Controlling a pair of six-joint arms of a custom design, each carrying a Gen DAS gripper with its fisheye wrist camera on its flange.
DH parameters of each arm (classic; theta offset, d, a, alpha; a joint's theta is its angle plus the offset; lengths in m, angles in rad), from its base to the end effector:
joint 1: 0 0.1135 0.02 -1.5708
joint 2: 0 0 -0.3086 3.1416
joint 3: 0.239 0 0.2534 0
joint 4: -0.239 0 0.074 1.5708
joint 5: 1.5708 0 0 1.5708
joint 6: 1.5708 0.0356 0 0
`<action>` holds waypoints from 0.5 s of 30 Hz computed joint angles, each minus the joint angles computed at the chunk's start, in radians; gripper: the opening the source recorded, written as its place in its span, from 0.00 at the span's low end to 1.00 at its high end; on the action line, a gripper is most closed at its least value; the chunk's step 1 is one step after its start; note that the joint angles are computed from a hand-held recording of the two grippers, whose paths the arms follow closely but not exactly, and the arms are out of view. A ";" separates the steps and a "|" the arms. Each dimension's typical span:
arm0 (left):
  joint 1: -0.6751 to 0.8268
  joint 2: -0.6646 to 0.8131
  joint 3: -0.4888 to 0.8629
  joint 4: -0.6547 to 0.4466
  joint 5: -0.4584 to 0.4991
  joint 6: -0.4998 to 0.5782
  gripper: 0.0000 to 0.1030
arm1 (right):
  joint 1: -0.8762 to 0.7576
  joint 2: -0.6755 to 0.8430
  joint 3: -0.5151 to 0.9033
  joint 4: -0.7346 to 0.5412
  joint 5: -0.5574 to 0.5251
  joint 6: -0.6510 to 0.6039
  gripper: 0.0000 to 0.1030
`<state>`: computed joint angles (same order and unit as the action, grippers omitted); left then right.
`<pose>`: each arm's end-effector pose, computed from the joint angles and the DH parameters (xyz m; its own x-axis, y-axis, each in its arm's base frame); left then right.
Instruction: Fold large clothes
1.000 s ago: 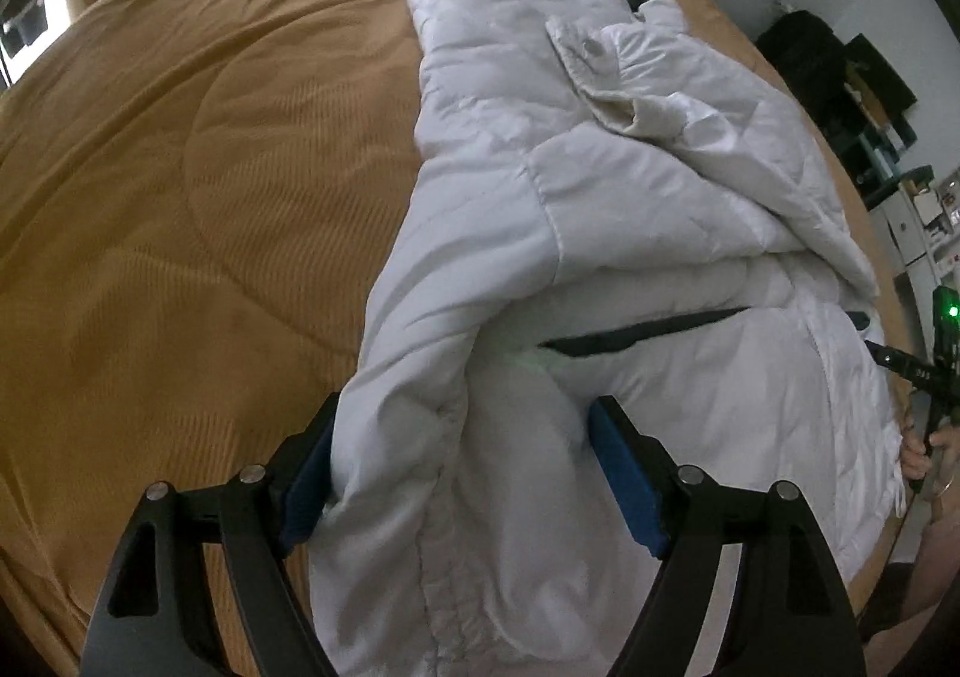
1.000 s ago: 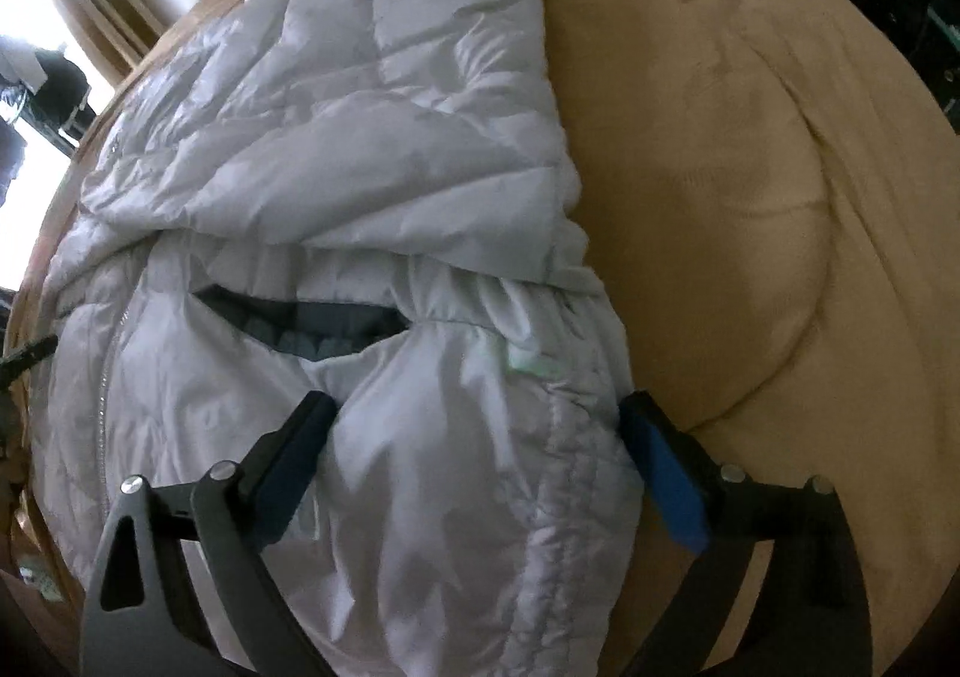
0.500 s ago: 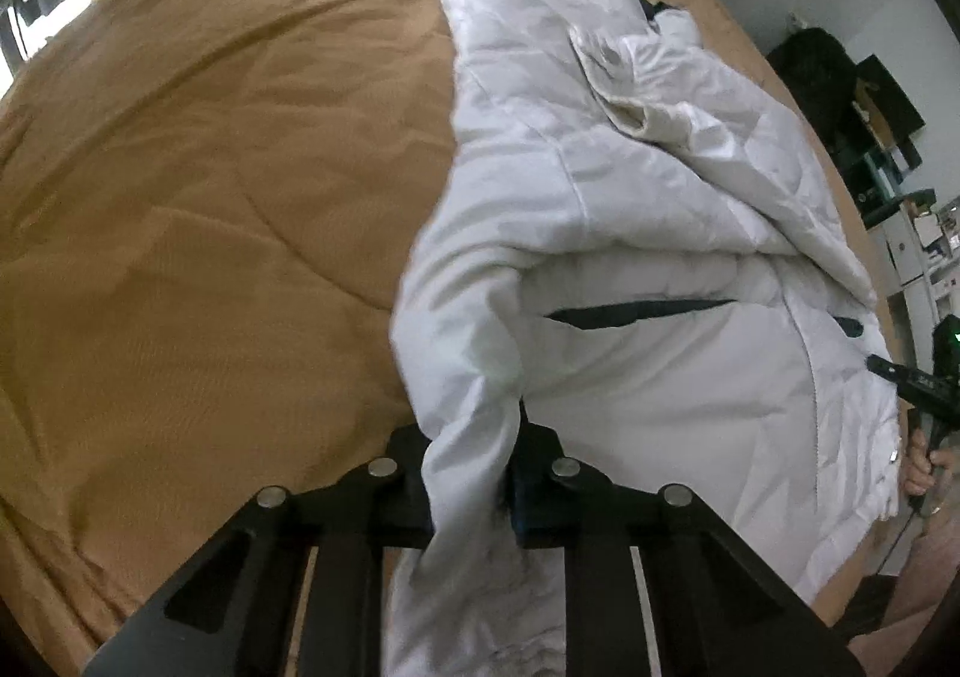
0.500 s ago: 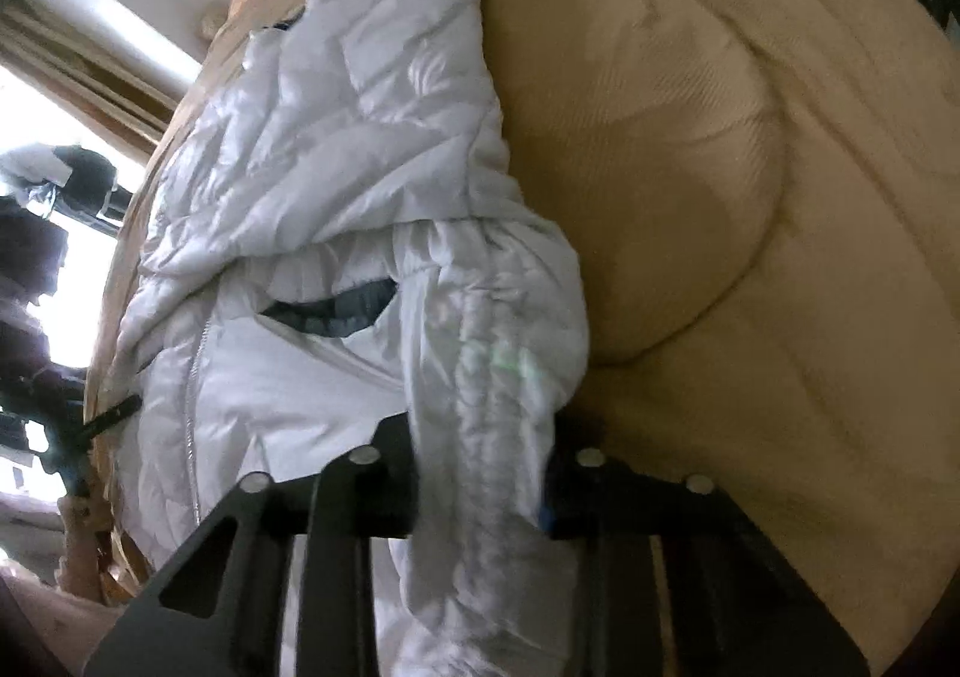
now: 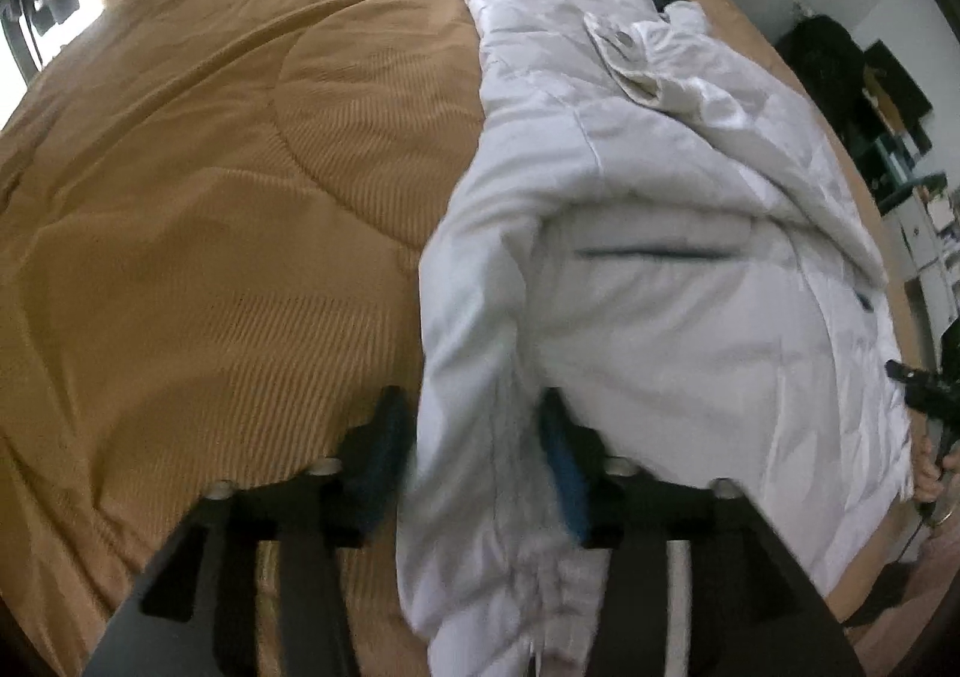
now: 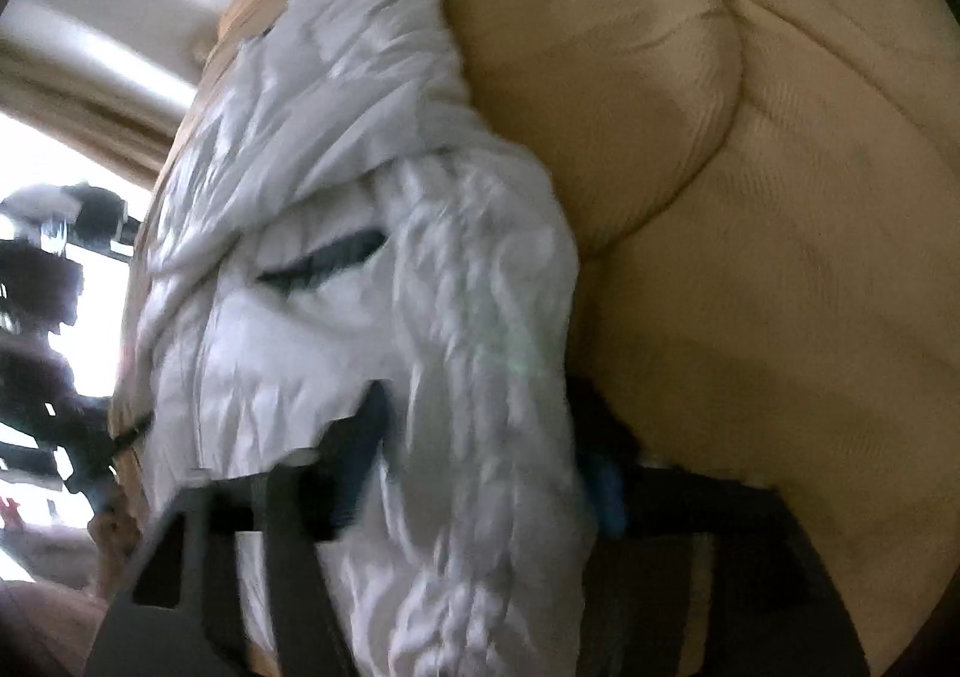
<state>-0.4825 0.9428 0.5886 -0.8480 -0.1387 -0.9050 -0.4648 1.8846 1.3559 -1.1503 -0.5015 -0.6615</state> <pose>0.1172 -0.0559 0.2322 -0.8371 -0.4408 -0.3240 -0.3932 0.8966 -0.2037 0.3176 -0.1401 0.2300 -0.9712 -0.1156 -0.2084 -0.1991 0.8739 0.4435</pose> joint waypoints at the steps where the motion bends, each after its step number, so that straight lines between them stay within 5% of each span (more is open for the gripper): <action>1: -0.064 -0.017 -0.001 -0.023 -0.028 -0.055 0.58 | -0.001 -0.023 -0.020 0.001 0.013 -0.023 0.76; 9: -0.439 -0.049 0.005 -0.113 -0.143 -0.428 0.59 | -0.028 -0.121 -0.172 -0.006 0.059 -0.130 0.76; 15: -0.562 -0.040 -0.017 -0.099 -0.190 -0.576 0.58 | -0.042 -0.160 -0.242 0.004 0.036 -0.153 0.79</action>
